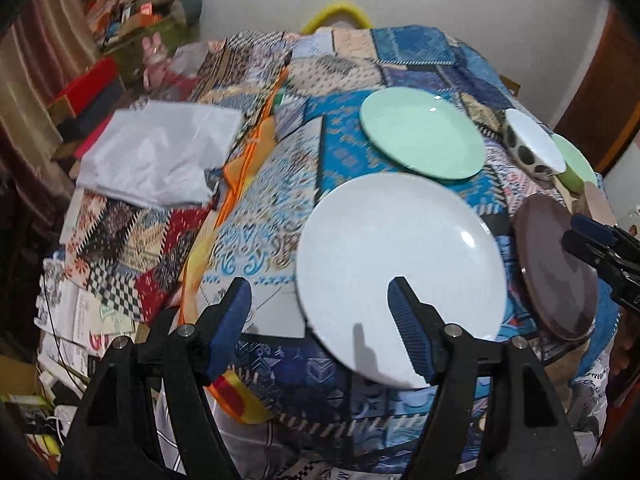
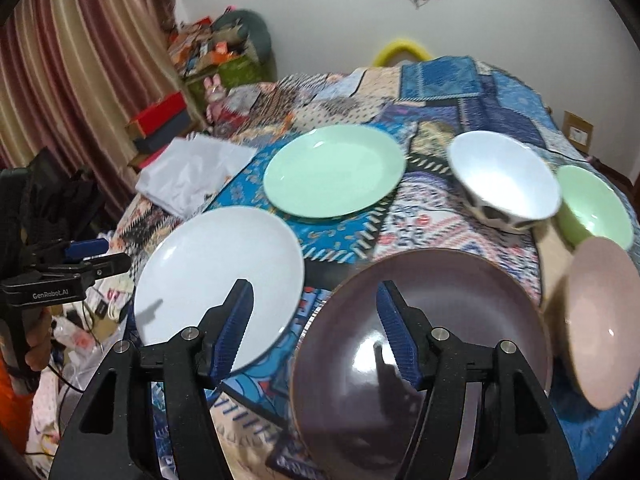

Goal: Organize plates and bowls
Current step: 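Grasp the white plate rim with the left tool while the right tool grasps it too, then lift and carry the white plate with both tools over the dark brown plate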

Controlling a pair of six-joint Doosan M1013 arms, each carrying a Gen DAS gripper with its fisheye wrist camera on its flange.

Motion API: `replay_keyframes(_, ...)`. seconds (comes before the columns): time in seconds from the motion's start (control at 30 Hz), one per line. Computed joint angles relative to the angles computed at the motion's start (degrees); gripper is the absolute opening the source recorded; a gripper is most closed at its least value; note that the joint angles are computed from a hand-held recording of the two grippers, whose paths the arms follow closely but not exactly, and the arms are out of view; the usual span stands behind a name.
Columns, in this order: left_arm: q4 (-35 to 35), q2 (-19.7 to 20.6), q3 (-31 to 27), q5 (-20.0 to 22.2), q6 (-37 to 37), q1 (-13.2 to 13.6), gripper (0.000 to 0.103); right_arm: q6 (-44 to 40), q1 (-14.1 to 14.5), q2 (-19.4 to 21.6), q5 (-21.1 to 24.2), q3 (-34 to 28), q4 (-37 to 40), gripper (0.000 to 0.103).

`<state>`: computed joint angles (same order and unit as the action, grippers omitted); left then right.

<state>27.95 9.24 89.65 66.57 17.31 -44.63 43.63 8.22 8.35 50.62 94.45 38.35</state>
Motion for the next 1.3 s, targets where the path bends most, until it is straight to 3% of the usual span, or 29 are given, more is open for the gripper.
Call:
replay_keyframes(0.13, -2.8, -0.3, 1.8, -2.8, -0.5, 1.3, 0.068, 0.6, 1.5, 1.6, 0.8, -1.2, -2.5, 0.060)
replay_keyframes(0.2, -4.3, -0.2, 2.2, -3.7, -0.1, 1.8, 0.060, 1.3, 2.1, 2.4, 1.2, -1.9, -3.8, 0.060)
replay_keyframes(0.37, -7.8, 0.2, 3.2, -6.8, 1.9, 2.8, 0.049, 2.7, 3.0, 4.6, 4.2, -4.1, -6.0, 0.059)
replay_keyframes(0.5, -9.4, 0.3, 3.7, -8.6, 3.5, 3.2, 0.041, 2.9, 3.7, 5.8, 6.0, -5.6, -7.6, 0.050)
replay_keyframes(0.57, -10.5, 0.3, 3.9, -9.3, 4.3, 3.4, 0.036, 3.3, 3.9, 6.5, 7.4, -6.4, -8.0, 0.038)
replay_keyframes(0.63, -10.7, 0.3, 4.1, -9.8, 4.3, 3.6, 0.036, 3.5, 4.2, 6.8, 7.0, -6.5, -8.9, 0.028)
replay_keyframes(1.1, -12.0, -0.6, 6.0, -13.9, 3.7, 4.5, 0.036, 5.4, 5.4, 9.8, 13.0, -9.6, -12.2, 0.028)
replay_keyframes(1.3, -11.2, -0.2, 5.5, -13.1, 4.5, 4.0, 0.036, 5.7, 5.8, 9.6, 12.4, -9.4, -12.7, 0.029)
